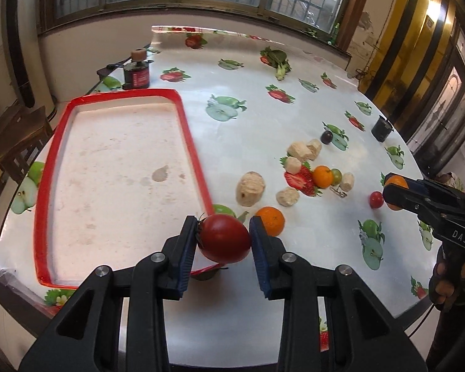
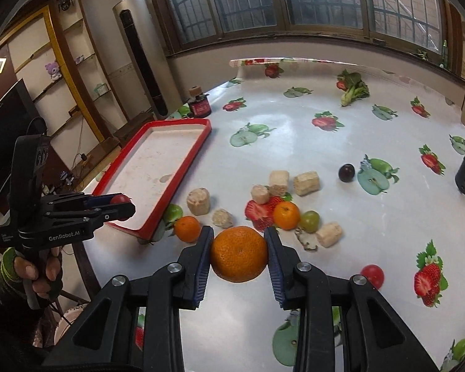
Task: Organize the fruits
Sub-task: 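Carry the tomato in the left tool and orange in the right tool to the red tray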
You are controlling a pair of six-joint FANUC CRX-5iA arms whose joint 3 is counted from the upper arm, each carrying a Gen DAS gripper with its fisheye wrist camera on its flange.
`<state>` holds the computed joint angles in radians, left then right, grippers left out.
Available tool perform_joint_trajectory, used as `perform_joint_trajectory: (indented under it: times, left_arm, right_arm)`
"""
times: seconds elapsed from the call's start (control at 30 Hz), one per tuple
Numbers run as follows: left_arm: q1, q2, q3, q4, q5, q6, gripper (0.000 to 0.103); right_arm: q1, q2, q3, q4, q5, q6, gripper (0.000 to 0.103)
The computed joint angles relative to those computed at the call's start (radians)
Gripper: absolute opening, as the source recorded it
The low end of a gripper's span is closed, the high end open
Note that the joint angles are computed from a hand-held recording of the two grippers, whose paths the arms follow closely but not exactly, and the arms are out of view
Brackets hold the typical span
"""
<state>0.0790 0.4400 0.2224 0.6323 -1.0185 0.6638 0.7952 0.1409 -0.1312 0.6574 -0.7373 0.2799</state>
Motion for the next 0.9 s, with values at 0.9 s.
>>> perform_joint_trajectory:
  times: [0.9]
  left_arm:
    - [0.097, 0.040, 0.052, 0.010, 0.023, 0.032, 0.032]
  right_arm:
    - [0.010, 0.204, 0.293, -0.164, 0.076, 0.240, 0.034]
